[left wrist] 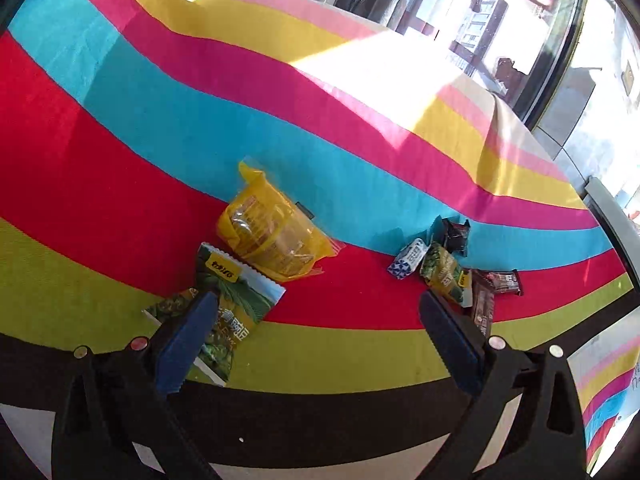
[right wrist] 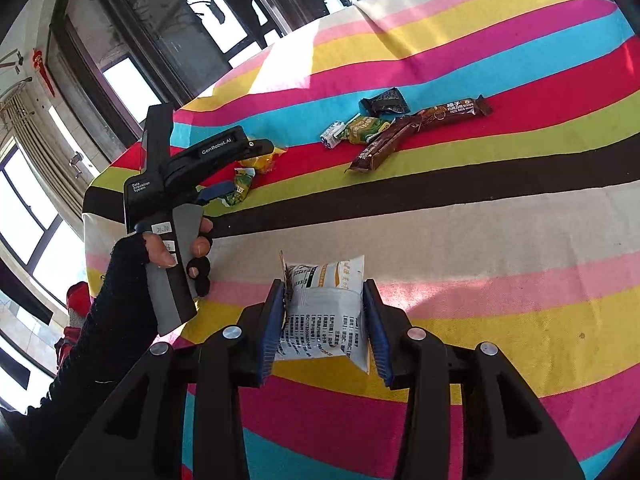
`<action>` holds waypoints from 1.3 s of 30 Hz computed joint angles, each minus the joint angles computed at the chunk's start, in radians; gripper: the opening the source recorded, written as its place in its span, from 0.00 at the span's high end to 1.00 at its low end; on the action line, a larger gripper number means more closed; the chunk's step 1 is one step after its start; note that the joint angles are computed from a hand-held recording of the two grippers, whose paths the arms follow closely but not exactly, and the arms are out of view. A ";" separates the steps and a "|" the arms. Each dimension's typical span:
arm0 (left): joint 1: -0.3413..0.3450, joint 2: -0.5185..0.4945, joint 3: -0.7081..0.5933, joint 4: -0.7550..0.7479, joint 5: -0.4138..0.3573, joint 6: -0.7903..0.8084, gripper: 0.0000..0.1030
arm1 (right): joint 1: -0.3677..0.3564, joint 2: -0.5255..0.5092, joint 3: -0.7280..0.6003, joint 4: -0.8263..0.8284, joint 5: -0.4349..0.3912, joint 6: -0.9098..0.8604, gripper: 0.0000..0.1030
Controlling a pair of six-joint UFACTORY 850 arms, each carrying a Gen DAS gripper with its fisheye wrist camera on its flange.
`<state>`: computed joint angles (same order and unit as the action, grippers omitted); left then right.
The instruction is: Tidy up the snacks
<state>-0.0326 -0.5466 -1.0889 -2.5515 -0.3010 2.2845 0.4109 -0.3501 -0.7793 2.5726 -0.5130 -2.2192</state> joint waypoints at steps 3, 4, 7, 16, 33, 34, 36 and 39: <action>0.042 0.017 0.040 0.128 -0.076 -0.096 0.02 | -0.003 0.001 0.002 -0.001 -0.005 -0.001 0.60; 0.053 0.020 0.044 0.175 -0.081 -0.113 0.02 | -0.004 0.001 0.003 -0.004 -0.008 0.002 0.60; 0.070 0.012 0.018 0.458 -0.063 -0.194 0.02 | -0.007 0.000 0.002 -0.010 -0.005 0.003 0.60; 0.139 0.061 0.048 0.748 -0.185 -0.320 0.02 | 0.000 -0.001 -0.003 0.012 0.018 -0.005 0.59; 0.050 -0.036 -0.053 0.646 -0.093 -0.406 0.03 | 0.003 0.003 0.001 0.036 0.022 -0.015 0.59; 0.041 -0.042 -0.067 0.672 -0.064 -0.419 0.03 | 0.005 0.005 0.003 0.039 0.022 -0.019 0.59; 0.043 -0.054 -0.095 0.767 -0.058 -0.518 0.03 | 0.006 0.008 0.007 0.051 0.022 -0.026 0.59; 0.068 -0.062 -0.115 0.952 -0.127 -0.714 0.03 | 0.007 0.015 0.018 0.081 0.015 -0.046 0.59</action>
